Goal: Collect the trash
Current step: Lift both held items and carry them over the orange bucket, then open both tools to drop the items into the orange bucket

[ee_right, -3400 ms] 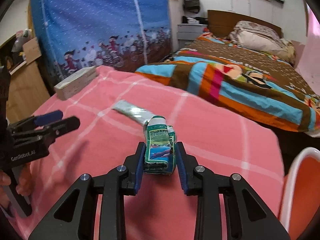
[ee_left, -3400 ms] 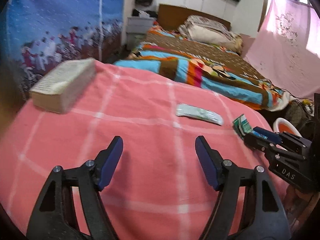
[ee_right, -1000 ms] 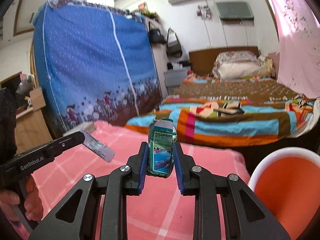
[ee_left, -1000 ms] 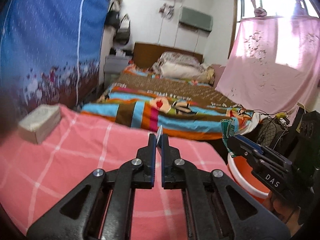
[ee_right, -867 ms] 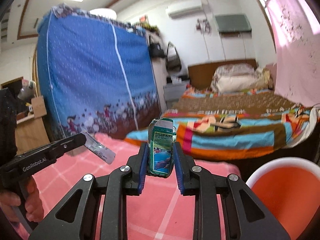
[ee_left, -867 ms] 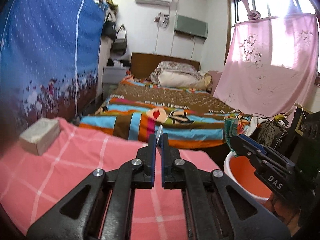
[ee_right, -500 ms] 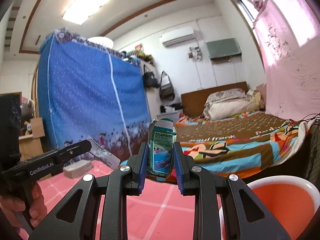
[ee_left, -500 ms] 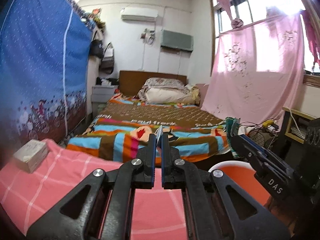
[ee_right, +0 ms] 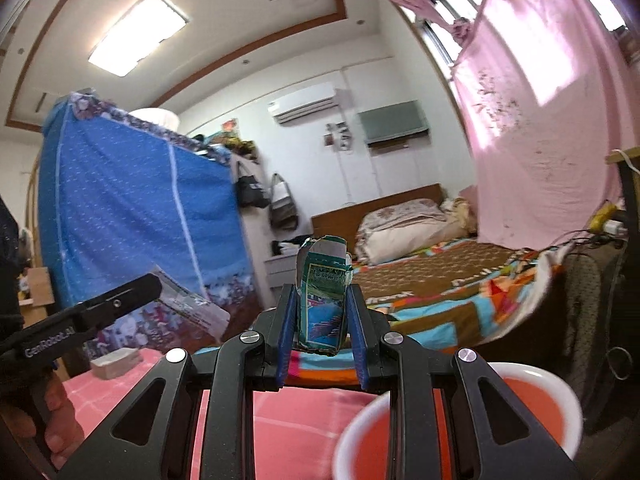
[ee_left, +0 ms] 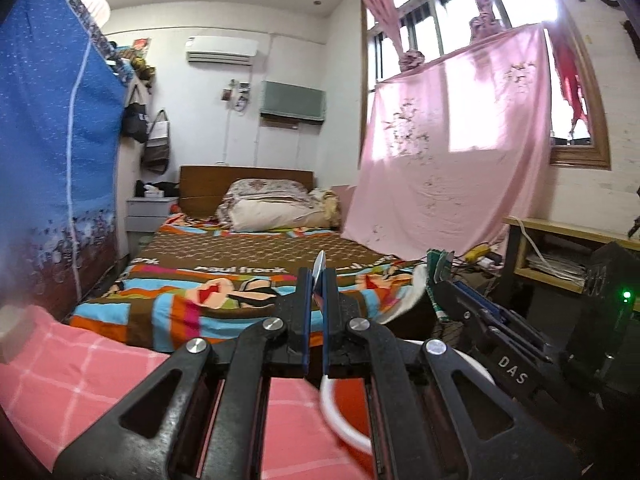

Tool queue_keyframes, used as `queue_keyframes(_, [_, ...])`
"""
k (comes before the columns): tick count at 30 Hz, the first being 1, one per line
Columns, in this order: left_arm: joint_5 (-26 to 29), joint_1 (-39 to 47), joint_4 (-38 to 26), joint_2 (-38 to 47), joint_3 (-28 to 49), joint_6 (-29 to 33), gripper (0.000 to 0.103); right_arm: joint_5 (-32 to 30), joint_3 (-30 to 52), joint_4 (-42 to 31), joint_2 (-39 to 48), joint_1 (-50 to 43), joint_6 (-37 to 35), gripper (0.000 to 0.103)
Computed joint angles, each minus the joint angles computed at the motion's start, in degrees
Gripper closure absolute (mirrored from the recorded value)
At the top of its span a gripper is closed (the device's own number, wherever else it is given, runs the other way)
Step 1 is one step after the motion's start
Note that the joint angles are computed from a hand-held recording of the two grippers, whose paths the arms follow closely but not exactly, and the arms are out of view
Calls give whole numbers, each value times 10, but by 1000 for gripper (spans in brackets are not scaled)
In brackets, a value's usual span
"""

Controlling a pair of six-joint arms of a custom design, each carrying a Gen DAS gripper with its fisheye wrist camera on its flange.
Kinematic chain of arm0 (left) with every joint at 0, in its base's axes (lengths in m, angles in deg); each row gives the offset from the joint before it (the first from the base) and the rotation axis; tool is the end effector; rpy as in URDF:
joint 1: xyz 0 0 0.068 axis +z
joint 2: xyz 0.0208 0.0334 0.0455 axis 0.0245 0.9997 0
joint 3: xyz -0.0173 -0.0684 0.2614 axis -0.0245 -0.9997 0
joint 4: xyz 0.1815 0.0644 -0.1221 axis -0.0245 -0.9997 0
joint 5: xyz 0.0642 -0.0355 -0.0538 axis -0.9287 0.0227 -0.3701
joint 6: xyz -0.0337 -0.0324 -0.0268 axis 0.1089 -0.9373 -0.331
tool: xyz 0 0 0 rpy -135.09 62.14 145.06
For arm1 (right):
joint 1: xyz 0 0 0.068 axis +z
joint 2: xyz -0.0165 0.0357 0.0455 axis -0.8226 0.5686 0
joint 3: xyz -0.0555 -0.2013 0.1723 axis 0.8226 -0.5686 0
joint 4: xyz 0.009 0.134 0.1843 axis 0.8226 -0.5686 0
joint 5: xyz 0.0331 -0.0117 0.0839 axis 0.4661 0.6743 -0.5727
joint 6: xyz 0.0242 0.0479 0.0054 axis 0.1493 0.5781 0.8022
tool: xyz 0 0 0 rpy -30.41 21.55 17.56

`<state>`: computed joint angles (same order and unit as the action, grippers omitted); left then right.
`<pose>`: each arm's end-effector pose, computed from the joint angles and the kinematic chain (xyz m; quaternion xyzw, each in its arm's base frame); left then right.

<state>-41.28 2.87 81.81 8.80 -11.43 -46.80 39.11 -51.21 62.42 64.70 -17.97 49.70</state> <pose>0.2762 -0.0095 0.1852 0.1483 0.7277 -0.1735 0.6468 0.2583 0.1768 0.1840 0.0284 0.6979 0.1546 0.6988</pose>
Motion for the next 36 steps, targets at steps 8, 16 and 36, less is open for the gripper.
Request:
queue_keyframes(8, [-30,-72,3,26,1,-1,95,16,-52,-6,-23,-39,29,80])
queue_keyframes(16, [-64,-121,-70,58,44,-9,95,11,-70,-43,-38,-61,57,79])
queue_keyframes(36, [-63,-142,-217,93,131,-57,80,-32,-45,-172,-44,-106,124,70])
